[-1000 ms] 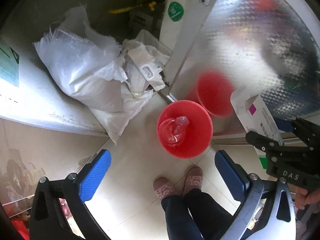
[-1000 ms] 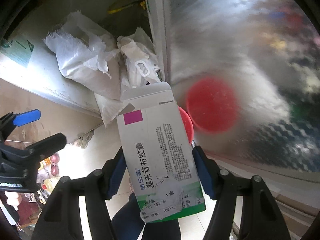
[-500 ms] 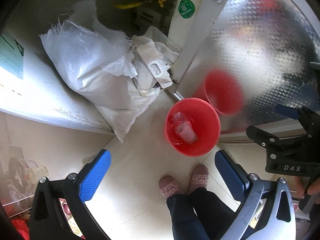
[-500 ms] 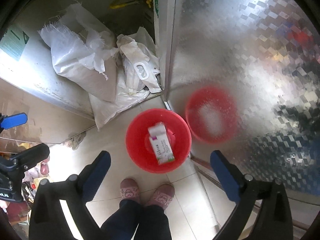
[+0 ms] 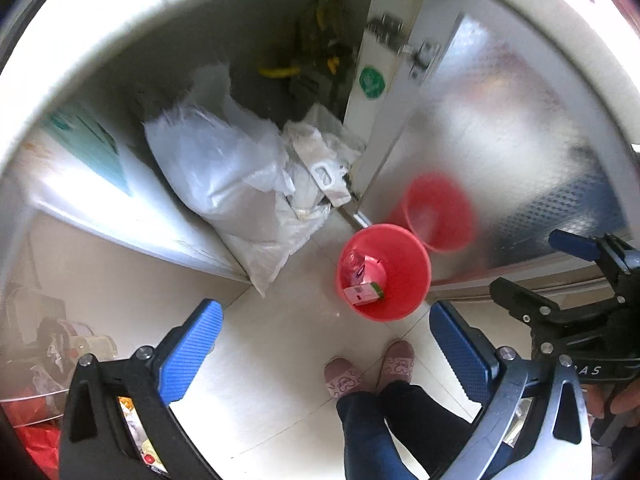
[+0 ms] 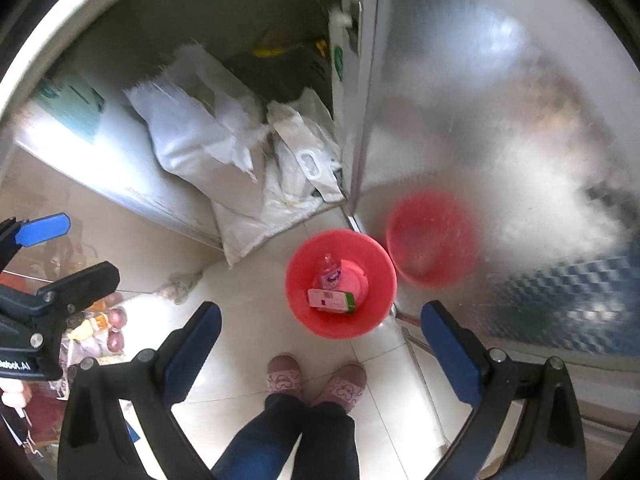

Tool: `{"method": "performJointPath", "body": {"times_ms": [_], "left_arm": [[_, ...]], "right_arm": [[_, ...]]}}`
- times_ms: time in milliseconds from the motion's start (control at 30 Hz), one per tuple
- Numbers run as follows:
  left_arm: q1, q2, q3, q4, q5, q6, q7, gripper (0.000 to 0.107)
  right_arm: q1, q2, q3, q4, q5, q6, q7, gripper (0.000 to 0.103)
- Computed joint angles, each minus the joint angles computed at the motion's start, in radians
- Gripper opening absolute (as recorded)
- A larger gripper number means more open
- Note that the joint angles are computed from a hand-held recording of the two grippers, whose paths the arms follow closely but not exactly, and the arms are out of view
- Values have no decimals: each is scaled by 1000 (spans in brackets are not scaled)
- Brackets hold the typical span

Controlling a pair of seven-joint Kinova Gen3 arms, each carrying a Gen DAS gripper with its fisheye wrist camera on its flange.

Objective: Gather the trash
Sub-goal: 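Raise both tools back up to the counter trash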

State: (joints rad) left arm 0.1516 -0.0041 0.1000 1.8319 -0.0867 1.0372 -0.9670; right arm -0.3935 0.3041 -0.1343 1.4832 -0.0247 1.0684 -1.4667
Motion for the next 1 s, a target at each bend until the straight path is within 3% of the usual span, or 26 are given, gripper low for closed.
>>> {"method": "performJointPath", "body": {"times_ms": [400, 700, 1000], "left_arm": [[5, -130, 50, -350, -32, 361, 22, 103], [11, -123, 83, -583, -100, 447, -39, 103], [41, -33, 83, -814, -114, 524, -120, 103]], "right_arm": [[8, -140, -9, -230, -47, 241, 35, 101], [-1, -192, -5, -397, -24, 341, -23, 101], [-20, -167, 4, -600, 40, 425, -100, 101]]}}
